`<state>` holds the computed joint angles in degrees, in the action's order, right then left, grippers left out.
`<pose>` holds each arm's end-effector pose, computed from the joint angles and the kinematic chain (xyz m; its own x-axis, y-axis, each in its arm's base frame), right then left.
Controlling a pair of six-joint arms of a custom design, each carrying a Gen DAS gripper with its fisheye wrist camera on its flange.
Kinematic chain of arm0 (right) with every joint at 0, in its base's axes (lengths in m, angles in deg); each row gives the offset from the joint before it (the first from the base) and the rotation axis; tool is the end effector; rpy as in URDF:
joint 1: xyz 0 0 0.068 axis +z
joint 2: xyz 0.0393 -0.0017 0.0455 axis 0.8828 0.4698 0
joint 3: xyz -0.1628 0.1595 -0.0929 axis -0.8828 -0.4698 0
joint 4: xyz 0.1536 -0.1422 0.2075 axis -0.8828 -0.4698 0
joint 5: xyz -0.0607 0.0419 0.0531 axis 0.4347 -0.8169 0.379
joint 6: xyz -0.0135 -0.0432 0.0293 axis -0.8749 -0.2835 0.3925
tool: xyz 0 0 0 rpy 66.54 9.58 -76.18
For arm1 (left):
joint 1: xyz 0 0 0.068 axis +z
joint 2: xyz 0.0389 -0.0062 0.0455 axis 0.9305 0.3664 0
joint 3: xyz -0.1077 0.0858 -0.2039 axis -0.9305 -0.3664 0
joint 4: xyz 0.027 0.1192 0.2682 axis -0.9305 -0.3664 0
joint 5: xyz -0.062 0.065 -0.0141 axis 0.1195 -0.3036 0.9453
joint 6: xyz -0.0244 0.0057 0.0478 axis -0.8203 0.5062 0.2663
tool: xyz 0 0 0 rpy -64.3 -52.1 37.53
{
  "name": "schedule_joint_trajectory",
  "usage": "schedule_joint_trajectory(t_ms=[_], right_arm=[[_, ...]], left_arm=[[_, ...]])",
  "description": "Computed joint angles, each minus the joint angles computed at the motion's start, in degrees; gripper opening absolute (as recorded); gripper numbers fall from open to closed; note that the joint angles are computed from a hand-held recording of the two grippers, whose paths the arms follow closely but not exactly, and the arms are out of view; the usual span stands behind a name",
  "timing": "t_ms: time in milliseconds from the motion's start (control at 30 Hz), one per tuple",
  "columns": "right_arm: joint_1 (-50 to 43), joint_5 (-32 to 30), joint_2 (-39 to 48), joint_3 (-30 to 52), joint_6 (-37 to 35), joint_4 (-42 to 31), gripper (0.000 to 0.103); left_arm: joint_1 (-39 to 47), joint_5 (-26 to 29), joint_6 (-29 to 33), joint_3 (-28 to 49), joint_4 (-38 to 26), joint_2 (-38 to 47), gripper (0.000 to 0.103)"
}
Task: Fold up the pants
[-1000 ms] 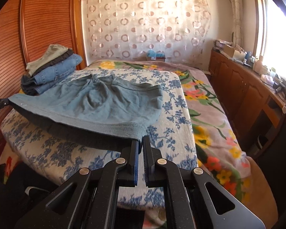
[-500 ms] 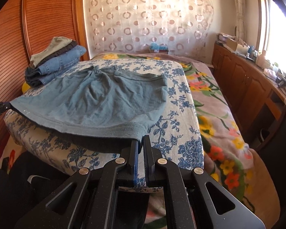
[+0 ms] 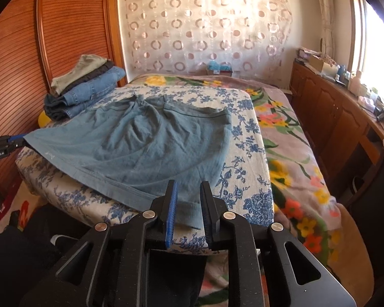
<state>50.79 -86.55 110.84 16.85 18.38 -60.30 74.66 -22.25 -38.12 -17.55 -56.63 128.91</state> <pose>0.2803 -0.0421 0.0663 -0.6050 -0.1476 -0.7824 -0.2701 0.9624 0.0274 0.2487 0.0188 0.0937 -0.6513 0.0697 -0.7556 0.1567 0.9867 -0.0441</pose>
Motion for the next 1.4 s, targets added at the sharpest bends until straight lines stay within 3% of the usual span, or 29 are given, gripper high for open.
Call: schedule_joint_trajectory(t_ms=[133, 233, 333, 667, 933, 1067, 1167, 1400], right_arm=[[1.1, -0.1, 1.5, 0.5, 1.9, 2.5, 0.017], [2.7, 0.3, 3.5, 1.8, 3.6, 4.1, 0.018], [4.4, 0.9, 5.9, 3.6, 5.0, 5.5, 0.019], [8.6, 2.2, 16.2, 12.1, 6.7, 6.6, 0.025], [9.3, 2.7, 21.7, 17.5, 6.4, 5.4, 0.027], [9.4, 3.2, 23.8, 20.2, 6.6, 4.5, 0.033], [9.5, 3.7, 25.2, 22.5, 6.6, 3.7, 0.041], [9.9, 4.6, 28.9, 30.3, 4.7, -0.7, 0.042]], left_arm=[[1.5, 0.0, 0.2, -0.3, -0.2, -0.9, 0.050], [2.3, -0.4, -0.3, -0.5, 0.6, -1.6, 0.067], [2.6, -0.4, -0.6, 0.1, 1.5, -0.9, 0.068], [-0.3, -2.9, -2.3, 6.7, 8.1, 12.5, 0.084], [-4.9, -4.4, -1.4, 13.4, 11.9, 24.4, 0.086], [-6.9, -4.6, -1.0, 17.2, 12.1, 29.9, 0.085], [-8.3, -5.4, -0.5, 18.9, 12.1, 32.3, 0.085], [-9.3, -6.1, -0.7, 22.1, 9.8, 34.0, 0.085]])
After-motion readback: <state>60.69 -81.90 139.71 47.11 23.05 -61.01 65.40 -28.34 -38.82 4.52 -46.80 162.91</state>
